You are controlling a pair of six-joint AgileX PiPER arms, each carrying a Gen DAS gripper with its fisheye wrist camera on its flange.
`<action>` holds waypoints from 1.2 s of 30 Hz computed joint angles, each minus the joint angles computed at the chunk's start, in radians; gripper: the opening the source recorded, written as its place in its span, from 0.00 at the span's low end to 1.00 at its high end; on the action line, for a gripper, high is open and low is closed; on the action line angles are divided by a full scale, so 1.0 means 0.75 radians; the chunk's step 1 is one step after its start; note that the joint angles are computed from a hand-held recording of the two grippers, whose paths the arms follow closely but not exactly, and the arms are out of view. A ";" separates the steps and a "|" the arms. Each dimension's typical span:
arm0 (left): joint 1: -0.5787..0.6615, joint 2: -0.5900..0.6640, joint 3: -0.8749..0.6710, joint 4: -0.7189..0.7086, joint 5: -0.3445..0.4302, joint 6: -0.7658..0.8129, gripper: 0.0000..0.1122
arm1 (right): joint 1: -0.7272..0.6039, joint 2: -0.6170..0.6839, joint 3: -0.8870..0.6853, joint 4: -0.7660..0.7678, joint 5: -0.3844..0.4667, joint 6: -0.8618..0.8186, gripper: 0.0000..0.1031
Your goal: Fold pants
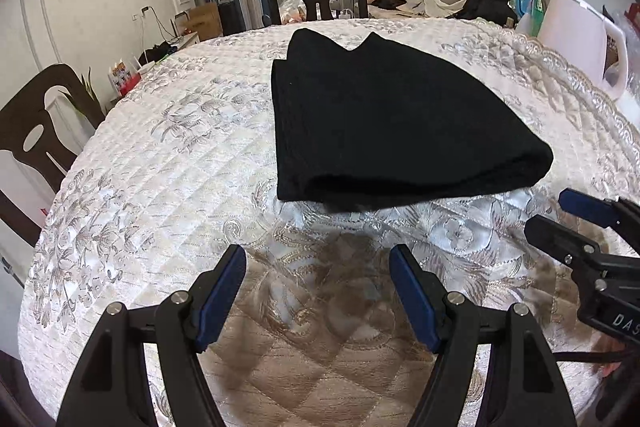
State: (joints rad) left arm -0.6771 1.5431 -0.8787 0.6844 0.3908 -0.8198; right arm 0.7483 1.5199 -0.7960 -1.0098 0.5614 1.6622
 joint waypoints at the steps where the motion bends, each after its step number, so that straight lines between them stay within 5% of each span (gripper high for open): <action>1: 0.008 0.003 -0.001 -0.042 -0.008 0.025 0.68 | 0.011 0.009 -0.006 -0.001 0.020 -0.001 0.64; 36: 0.012 0.020 0.041 0.051 -0.062 -0.182 0.72 | 0.051 0.119 -0.117 0.093 0.138 -0.113 0.68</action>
State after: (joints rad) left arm -0.6681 1.5582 -0.8477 0.7228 0.3444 -0.9566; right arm 0.7869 1.6095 -0.8840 -0.9399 0.6651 1.5772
